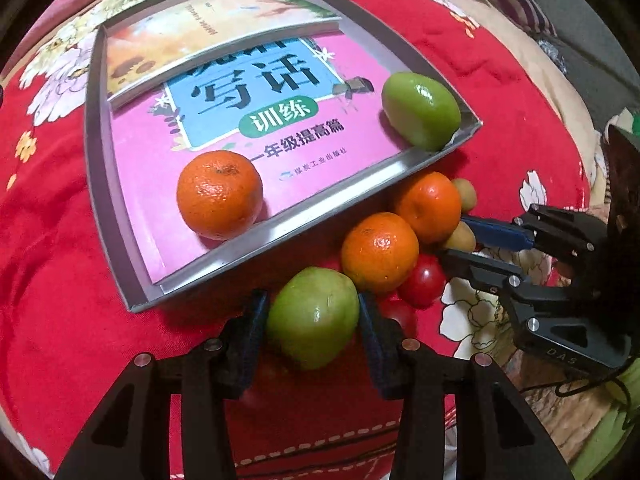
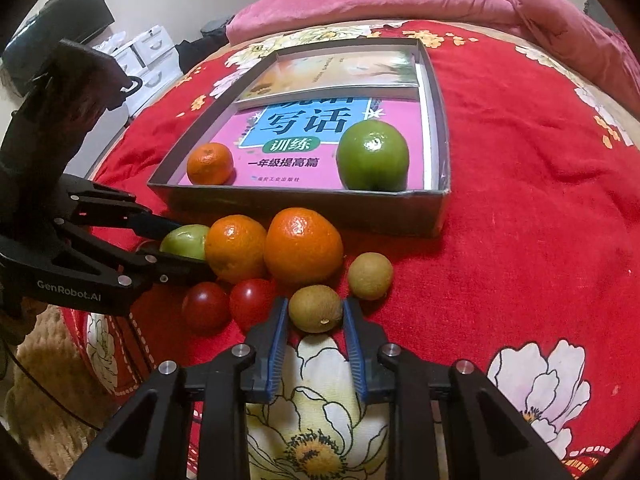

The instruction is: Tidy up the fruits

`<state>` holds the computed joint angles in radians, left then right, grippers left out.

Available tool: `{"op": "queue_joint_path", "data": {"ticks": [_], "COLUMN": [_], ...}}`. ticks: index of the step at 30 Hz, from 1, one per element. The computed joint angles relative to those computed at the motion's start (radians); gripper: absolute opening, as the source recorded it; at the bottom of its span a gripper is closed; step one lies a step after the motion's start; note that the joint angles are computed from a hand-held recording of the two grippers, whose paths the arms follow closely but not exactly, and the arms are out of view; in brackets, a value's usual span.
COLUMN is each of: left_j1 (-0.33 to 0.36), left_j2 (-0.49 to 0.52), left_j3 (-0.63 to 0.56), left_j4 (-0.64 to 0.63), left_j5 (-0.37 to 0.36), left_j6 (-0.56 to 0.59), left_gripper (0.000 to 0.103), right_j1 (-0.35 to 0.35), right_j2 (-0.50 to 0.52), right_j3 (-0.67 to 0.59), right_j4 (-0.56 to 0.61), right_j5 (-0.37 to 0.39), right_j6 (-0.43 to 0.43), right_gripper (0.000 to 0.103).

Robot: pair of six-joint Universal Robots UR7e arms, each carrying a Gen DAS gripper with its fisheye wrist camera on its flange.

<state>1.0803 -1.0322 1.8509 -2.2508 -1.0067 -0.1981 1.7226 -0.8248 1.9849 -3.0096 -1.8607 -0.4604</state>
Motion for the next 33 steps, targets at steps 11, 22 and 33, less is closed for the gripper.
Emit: {"op": "queue_joint_path", "data": {"ticks": [11,22,33], "left_j1": [-0.026,-0.084,-0.112], "left_j2": [-0.084,-0.168,-0.21], "left_j3": [0.082,0.146,0.174], "left_j4": [-0.102,-0.175,-0.231], "left_j5": [-0.01,0.073,0.13], "left_j6": [-0.052,-0.147,-0.201], "left_gripper": [0.046,0.046,0.046], "right_j1": [-0.002,0.012,0.034], "right_j2": [-0.038,-0.055,-0.066], "right_j3": [0.028,0.048,0.063], "right_j4": [-0.044,-0.128,-0.17], "right_j5": [0.056,0.104,0.136], "right_j6": [-0.015,-0.075,-0.112], "right_gripper": [0.028,0.028,0.028]}}
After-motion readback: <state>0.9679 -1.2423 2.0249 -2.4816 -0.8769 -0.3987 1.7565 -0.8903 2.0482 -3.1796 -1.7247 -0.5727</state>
